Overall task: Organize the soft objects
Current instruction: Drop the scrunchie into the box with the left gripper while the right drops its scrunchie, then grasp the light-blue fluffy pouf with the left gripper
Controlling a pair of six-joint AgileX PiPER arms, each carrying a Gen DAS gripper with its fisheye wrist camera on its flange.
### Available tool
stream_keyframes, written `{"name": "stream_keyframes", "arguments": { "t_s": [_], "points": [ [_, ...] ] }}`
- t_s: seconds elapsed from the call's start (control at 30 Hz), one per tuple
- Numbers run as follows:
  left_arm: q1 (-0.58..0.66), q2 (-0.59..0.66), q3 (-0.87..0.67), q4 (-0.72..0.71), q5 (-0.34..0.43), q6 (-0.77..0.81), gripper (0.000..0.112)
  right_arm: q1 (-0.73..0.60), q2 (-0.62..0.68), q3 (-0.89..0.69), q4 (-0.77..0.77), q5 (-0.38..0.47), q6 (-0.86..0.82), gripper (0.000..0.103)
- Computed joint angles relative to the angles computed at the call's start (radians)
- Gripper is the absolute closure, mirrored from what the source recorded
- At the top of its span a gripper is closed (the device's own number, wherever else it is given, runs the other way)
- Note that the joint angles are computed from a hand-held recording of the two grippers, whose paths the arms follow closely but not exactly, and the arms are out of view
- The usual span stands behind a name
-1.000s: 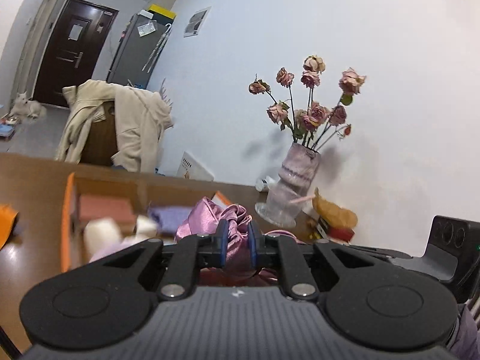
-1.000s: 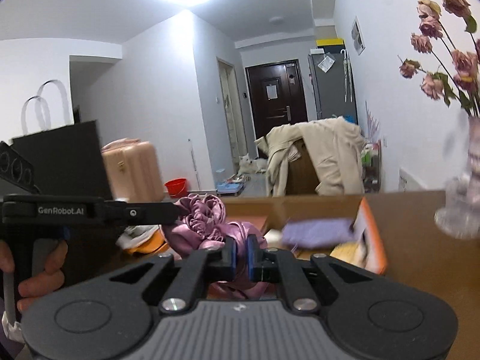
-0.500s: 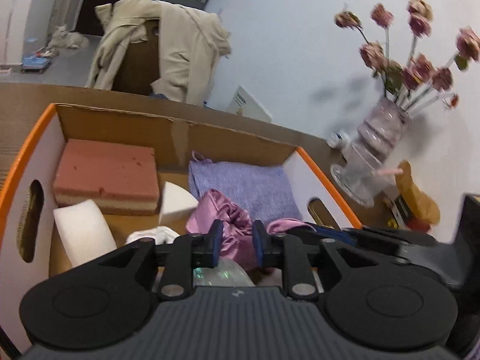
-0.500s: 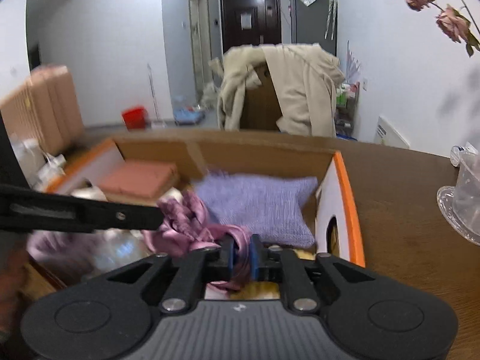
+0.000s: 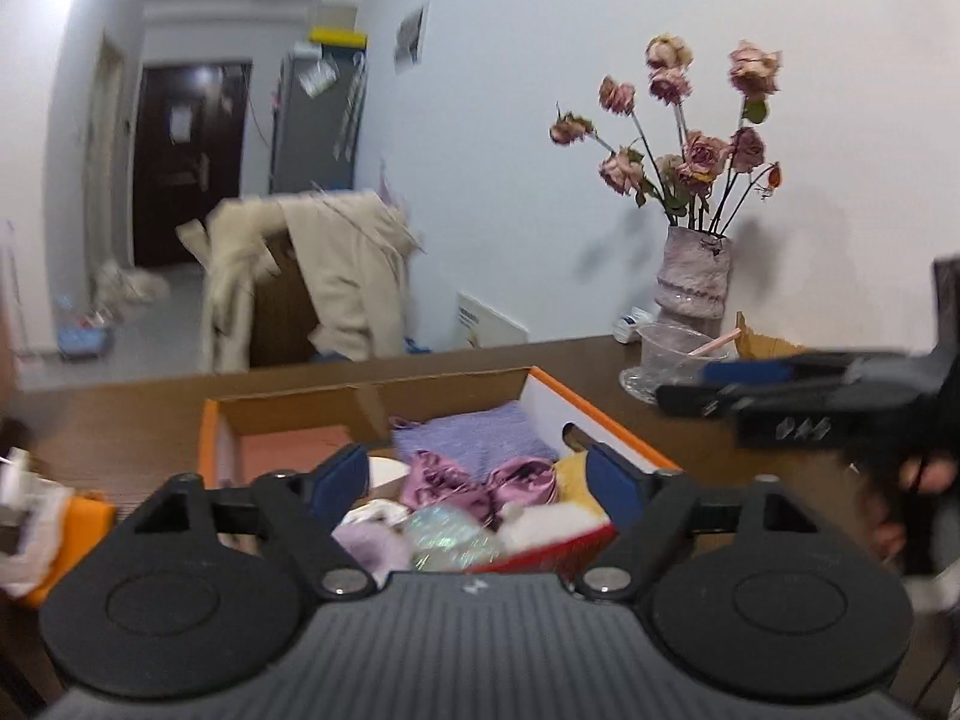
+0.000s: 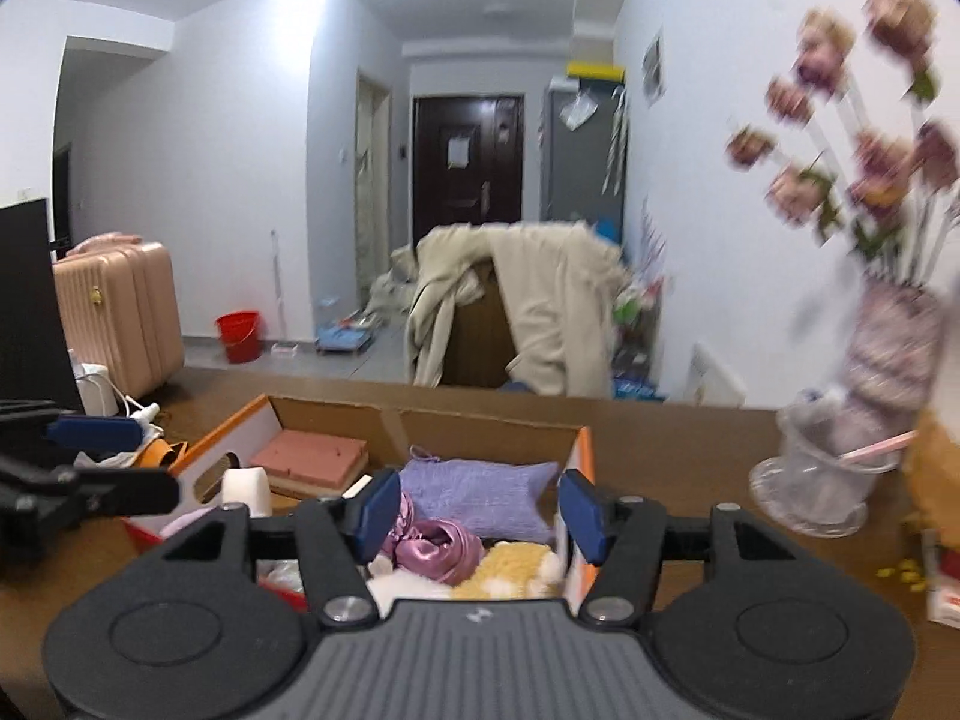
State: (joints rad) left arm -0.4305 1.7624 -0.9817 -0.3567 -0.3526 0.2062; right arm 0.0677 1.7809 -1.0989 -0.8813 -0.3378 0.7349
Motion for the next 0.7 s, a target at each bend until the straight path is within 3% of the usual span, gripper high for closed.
{"name": "stream_keyframes", "arguments": {
  "t_s": [0.07, 0.2, 0.27, 0.33, 0.43, 0.53, 0.7],
  "points": [
    [-0.05, -0.067, 0.116, -0.107, -0.093, 0.092, 0.018, 0.003, -0.093, 0.126, 0.16, -0.044, -0.16, 0.04],
    [-0.14, -0.173, 0.321, -0.21, -0.275, 0.112, 0.015, 0.038, -0.26, 0.369, 0.414, -0.137, -0.424, 0.035],
    [-0.185, -0.211, 0.422, -0.226, -0.374, 0.071, 0.012, 0.074, -0.326, 0.497, 0.551, -0.212, -0.547, 0.023],
    [-0.242, -0.221, 0.533, -0.236, -0.507, 0.019, 0.01, 0.106, -0.363, 0.637, 0.651, -0.337, -0.623, 0.014],
    [-0.332, -0.193, 0.665, -0.258, -0.673, -0.042, 0.009, 0.222, -0.342, 0.825, 0.884, -0.537, -0.747, 0.012],
    [-0.406, -0.142, 0.734, -0.299, -0.741, -0.085, 0.009, 0.358, -0.259, 0.96, 1.048, -0.709, -0.724, 0.011],
    [-0.453, -0.113, 0.777, -0.314, -0.774, -0.123, 0.009, 0.495, -0.212, 1.04, 1.191, -0.772, -0.748, 0.011]
  ]
}}
